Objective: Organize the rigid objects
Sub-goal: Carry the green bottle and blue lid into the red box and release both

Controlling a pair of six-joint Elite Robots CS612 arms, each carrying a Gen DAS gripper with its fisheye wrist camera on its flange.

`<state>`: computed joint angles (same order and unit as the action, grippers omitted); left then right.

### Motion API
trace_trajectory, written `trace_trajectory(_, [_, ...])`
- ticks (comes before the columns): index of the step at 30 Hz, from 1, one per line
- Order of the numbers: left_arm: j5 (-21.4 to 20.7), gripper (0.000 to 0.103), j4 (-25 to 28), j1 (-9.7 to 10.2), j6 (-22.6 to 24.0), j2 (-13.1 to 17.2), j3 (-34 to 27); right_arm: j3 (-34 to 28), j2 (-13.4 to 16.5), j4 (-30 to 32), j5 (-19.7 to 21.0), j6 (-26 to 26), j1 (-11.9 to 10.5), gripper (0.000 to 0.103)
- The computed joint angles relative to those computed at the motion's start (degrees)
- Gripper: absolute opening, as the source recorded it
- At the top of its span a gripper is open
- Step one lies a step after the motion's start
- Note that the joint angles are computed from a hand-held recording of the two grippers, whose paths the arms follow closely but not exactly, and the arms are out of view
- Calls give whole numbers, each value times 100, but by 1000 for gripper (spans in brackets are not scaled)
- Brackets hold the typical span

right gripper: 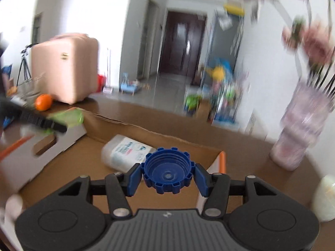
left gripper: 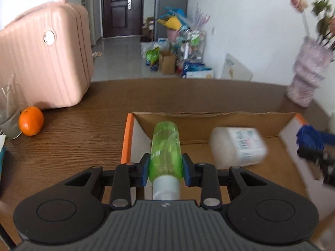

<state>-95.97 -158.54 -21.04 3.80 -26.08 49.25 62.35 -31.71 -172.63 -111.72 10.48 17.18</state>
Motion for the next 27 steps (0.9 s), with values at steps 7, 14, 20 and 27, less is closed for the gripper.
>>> trace_trajectory(7, [-427, 59, -299, 60, 259, 96, 9, -959, 461, 1247, -136, 353, -120, 83])
trace_trajectory(14, [-600, 67, -417, 75, 256, 80, 74, -632, 357, 725, -84, 759, -148, 89])
trace_trajectory(20, [-395, 91, -928, 37, -24, -261, 616, -416, 257, 204, 40, 879, -195, 89])
trace_trajectory(27, [-274, 96, -2035, 60, 344, -940, 1590, 349, -408, -80, 81, 877, -111, 89])
